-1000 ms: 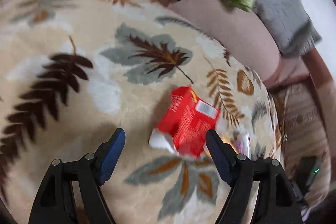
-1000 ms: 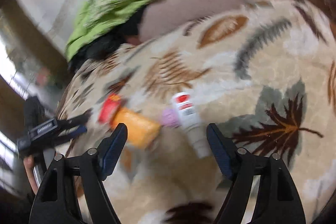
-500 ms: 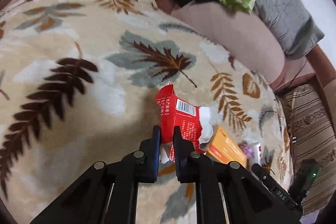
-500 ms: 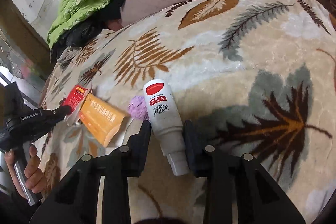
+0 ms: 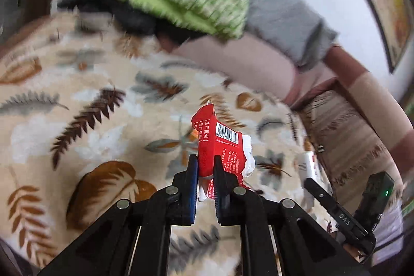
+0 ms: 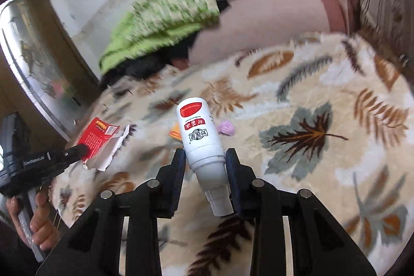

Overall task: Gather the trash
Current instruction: 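Carry the red box and spray bottle with both grippers over the red wastebasket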

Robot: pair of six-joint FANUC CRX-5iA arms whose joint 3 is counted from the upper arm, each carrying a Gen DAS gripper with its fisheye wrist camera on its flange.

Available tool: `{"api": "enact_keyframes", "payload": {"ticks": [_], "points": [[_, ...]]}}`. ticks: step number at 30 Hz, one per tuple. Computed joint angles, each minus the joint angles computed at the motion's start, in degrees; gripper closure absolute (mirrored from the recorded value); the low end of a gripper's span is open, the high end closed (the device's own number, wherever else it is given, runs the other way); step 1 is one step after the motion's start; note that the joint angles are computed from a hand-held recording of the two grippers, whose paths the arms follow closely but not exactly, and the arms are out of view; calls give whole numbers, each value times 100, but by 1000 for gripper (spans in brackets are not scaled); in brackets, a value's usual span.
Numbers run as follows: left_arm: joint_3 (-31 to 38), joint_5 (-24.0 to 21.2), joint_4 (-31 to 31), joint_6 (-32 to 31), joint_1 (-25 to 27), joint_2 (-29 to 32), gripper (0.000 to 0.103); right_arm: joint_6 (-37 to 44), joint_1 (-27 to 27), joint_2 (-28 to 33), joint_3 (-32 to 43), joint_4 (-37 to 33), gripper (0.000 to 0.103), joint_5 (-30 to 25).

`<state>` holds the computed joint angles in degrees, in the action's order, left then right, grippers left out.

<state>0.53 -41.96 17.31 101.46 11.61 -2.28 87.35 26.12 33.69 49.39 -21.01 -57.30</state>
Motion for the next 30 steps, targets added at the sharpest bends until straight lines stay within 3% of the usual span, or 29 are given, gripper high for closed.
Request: {"api": "enact_keyframes", "payload": {"ticks": [4, 10, 14, 22, 28, 30], "points": [[-952, 471, 348, -162, -253, -1036, 94, -60, 56, -1083, -1459, -289, 72, 718], [-2026, 479, 317, -75, -428, -2262, 94, 64, 341, -2572, -3395, -245, 72, 1763], [-2174, 274, -784, 785, -714, -2848, 94, 48, 690, -3514, -4615, -18, 72, 2137], [-2576, -94, -958, 1046, -837, -3651, 94, -266, 1265, -4447, -5564, 562, 72, 2056], [-2539, -511, -1606, 1835, -1307, -3808, 94, -932, 1734, -4951, -6090, 1379, 72, 2166], [-2574, -624, -1600, 1871, -1357, -3817, 94, -891, 1765, -4986, -6118, 1365, 72, 2082]]}}
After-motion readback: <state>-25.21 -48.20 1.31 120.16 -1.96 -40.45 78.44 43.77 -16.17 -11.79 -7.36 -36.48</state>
